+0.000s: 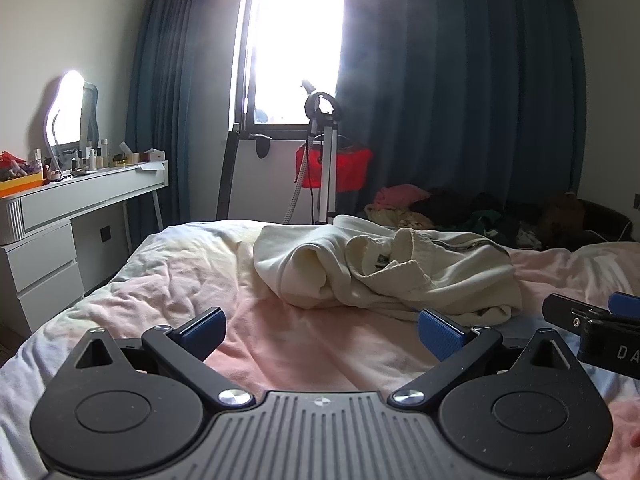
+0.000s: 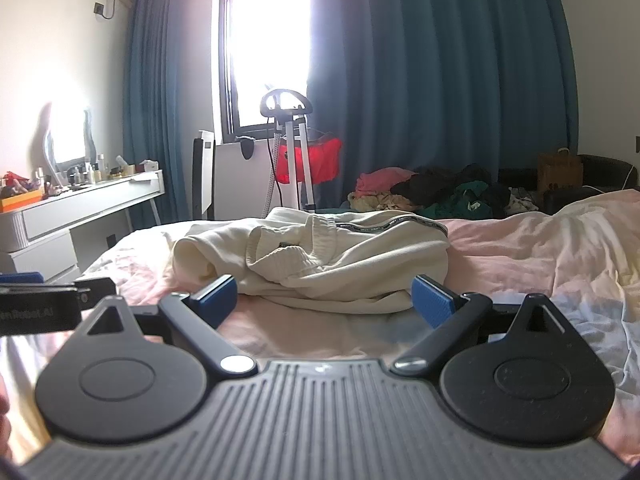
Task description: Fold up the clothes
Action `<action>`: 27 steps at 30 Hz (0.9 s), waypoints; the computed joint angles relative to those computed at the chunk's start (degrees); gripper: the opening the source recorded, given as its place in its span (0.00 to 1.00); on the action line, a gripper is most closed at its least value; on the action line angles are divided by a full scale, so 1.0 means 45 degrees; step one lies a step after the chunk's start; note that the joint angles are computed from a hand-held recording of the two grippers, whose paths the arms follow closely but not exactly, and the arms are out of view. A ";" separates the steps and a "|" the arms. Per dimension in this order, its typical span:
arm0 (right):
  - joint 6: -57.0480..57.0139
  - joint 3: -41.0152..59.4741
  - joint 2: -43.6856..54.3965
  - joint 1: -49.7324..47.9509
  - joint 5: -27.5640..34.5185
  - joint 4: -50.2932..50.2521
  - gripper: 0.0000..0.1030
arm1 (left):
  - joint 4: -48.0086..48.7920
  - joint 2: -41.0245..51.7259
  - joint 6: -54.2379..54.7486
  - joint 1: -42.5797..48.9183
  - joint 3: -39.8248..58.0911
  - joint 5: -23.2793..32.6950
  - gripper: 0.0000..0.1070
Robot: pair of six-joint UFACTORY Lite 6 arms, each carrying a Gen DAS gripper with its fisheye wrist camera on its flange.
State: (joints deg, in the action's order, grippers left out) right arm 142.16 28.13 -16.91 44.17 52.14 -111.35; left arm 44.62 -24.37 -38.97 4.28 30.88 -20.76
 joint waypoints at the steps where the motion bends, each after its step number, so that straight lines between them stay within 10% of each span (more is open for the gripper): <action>1: -0.0025 0.0005 0.0030 0.0041 0.0084 0.0014 0.93 | -0.0041 0.0010 0.0058 -0.0025 -0.0003 0.0004 0.96; 12: -0.0140 0.0091 0.0122 0.0194 0.0283 0.0180 0.93 | 0.0105 0.0114 -0.0143 0.0021 0.0106 0.0042 0.96; 24: 0.0641 0.0582 0.0964 0.0153 -0.0394 -0.0121 0.92 | 0.6689 -0.1161 -0.6485 0.1202 0.0684 0.0675 0.96; 27: 0.1094 0.1656 0.2220 -0.0785 -0.1186 -0.1226 0.66 | 0.6906 -0.0672 -0.6784 0.1519 0.1106 0.0719 0.96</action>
State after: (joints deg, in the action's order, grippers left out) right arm 147.08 35.58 -6.92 40.64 46.80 -116.87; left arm 75.70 -27.39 -69.50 11.11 35.86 -17.53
